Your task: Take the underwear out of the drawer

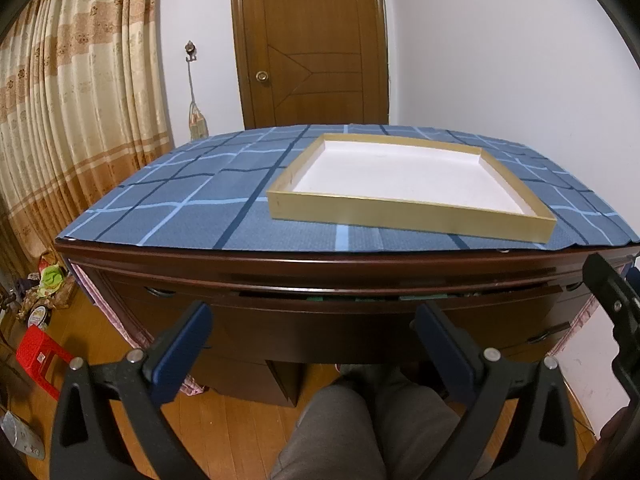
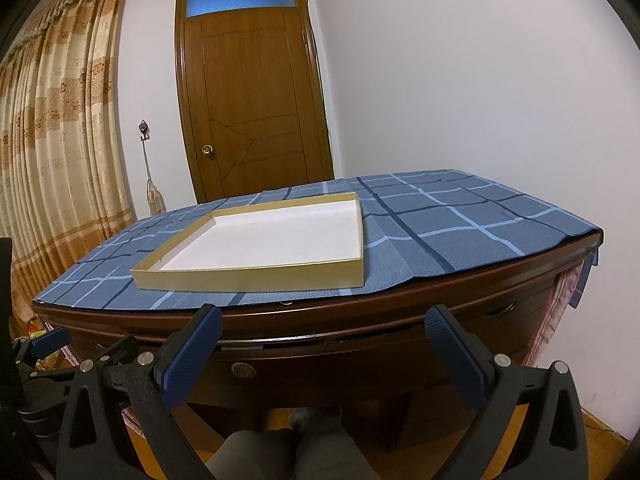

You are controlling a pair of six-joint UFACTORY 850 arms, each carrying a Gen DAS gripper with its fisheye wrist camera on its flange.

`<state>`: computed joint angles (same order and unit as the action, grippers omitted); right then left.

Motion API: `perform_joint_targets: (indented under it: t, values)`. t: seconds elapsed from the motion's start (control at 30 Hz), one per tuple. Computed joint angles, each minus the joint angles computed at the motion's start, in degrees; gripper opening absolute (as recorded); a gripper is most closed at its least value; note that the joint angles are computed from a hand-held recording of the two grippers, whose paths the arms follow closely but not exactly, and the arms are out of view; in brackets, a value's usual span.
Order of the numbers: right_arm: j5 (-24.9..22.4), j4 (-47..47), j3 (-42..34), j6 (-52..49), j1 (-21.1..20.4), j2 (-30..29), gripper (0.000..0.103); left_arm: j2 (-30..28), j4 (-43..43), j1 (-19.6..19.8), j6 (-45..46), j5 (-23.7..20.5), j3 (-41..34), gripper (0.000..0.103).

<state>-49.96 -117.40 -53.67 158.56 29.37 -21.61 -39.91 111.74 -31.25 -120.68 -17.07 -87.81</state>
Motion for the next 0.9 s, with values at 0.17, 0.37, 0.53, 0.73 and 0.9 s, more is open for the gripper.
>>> perform_joint_targets:
  t: [0.17,0.37,0.53,0.73,0.9]
  values:
    - [1.1,-0.2,-0.1,0.5,-0.5,-0.2,0.103,-0.1,-0.2,-0.1,0.0,0.1,0.1,0.103]
    - [1.6,-2.2,0.6,1.5,-1.4,-0.4,0.103,-1.3,-2.1,0.1,2.3,1.4,-1.4,0.103]
    - [5.5,-10.2,2.4,6.3,-4.7,-0.6,0.103,-2.6,0.4,0.7,0.3,3.9,-2.7,0.103]
    - [6.4,-22.5,5.9,17.9,-9.5,-1.6,0.103,-5.1,9.2,0.8,-7.1,5.3,-4.6,0.103]
    - [7.0,-27.5,5.3,18.4,-12.4,-2.9,0.103,-8.2,4.6,0.5,-2.6,5.7,-8.1,0.1]
